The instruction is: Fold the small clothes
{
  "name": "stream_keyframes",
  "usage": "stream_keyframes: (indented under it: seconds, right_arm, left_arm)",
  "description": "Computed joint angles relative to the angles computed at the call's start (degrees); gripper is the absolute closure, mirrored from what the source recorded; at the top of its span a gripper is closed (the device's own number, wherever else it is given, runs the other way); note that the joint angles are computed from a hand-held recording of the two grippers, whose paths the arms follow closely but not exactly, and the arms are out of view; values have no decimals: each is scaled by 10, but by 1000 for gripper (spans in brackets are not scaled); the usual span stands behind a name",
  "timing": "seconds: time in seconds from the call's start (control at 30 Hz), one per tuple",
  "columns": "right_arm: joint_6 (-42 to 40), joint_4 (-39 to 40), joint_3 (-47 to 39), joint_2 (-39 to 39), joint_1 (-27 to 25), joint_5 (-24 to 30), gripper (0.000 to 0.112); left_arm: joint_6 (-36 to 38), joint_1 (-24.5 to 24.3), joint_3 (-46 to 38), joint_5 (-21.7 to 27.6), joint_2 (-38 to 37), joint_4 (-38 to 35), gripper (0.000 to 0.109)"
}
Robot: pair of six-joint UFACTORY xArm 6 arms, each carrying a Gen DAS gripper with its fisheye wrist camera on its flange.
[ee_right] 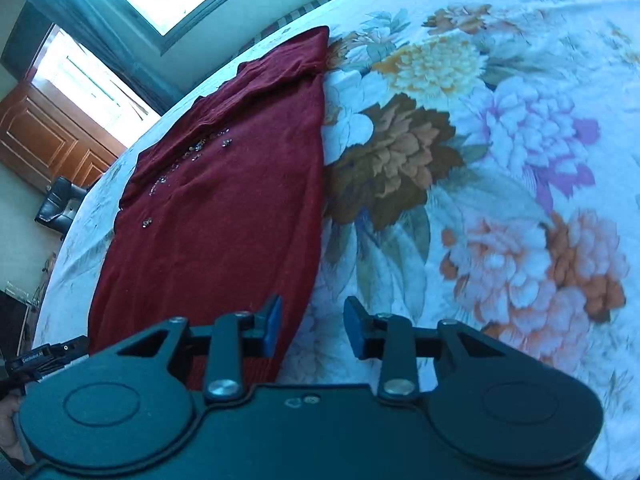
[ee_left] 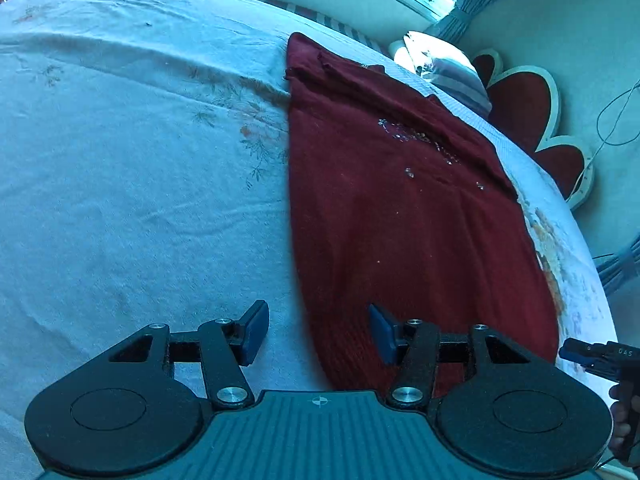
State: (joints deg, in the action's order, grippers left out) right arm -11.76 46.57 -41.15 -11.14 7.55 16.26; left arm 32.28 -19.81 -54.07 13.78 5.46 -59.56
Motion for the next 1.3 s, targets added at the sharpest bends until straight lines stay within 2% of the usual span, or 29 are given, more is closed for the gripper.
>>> stream_keyframes:
  seconds: [0.07, 0.13, 0.2, 0.23, 0.3, 0.43, 0.5, 0.6, 0.67, 0.7, 0.73, 0.77, 0.8, 0.87, 0.93, 0.97, 1.0, 1.07, 1.13, 1.2, 1.3]
  right_arm:
    - [3, 2, 15, -15, 19, -16, 80]
    - [-3, 41, 20, -23, 33, -15, 80]
    - [28, 34, 24, -19, 44, -21, 80]
    - [19, 56, 22, -14, 48, -18, 80]
    - [-30, 124, 14, -2, 58, -19, 79]
    - [-63, 183, 0, 7, 54, -11, 79]
    - [-85, 212, 0, 8, 49, -2, 81]
    - [-167, 317, -9, 21, 45, 7, 83]
    - [-211, 374, -19, 33, 38, 21, 88]
    - [-220, 385, -25, 41, 36, 24, 95]
    - [-225, 392, -29, 46, 33, 26, 96]
    - [-236, 408, -33, 52, 30, 30, 96]
    - [-245, 416, -38, 57, 28, 35, 97]
    - [-244, 408, -46, 64, 28, 36, 96]
    - [-227, 375, -51, 65, 33, 23, 90]
    - [-217, 356, -50, 63, 38, 10, 86]
    - [-197, 333, -47, 59, 49, -26, 79]
    - [-196, 336, -47, 58, 56, -62, 76]
    - [-212, 343, -53, 66, 42, -48, 78]
    - [-252, 368, -66, 76, 26, -12, 78]
    - [-266, 356, -69, 78, 14, 34, 78]
  left_arm:
    - [50, 4, 7, 27, -10, -65, 54]
    - [92, 15, 5, 68, -10, -138, 54]
    - [116, 34, -10, 125, 4, -200, 54]
    - [132, 45, -22, 163, 18, -229, 54]
    - [164, 52, -34, 190, 37, -279, 55]
    - [202, 76, -24, 245, 48, -364, 55]
    - [215, 84, -20, 261, 52, -394, 58]
    - [217, 80, -34, 255, 65, -391, 62]
    - [206, 72, -55, 242, 75, -365, 62]
    - [202, 70, -62, 239, 80, -361, 67]
    - [187, 63, -71, 222, 86, -345, 76]
    - [162, 56, -81, 201, 94, -316, 96]
    - [154, 51, -85, 187, 99, -303, 103]
    - [165, 58, -87, 202, 103, -318, 104]
    - [172, 63, -80, 205, 98, -316, 104]
    - [172, 65, -79, 205, 97, -315, 104]
    - [171, 65, -78, 203, 96, -314, 104]
    - [183, 67, -71, 201, 92, -324, 103]
    - [187, 69, -73, 205, 96, -332, 103]
    - [196, 69, -70, 206, 94, -344, 103]
    - [199, 67, -66, 206, 91, -349, 103]
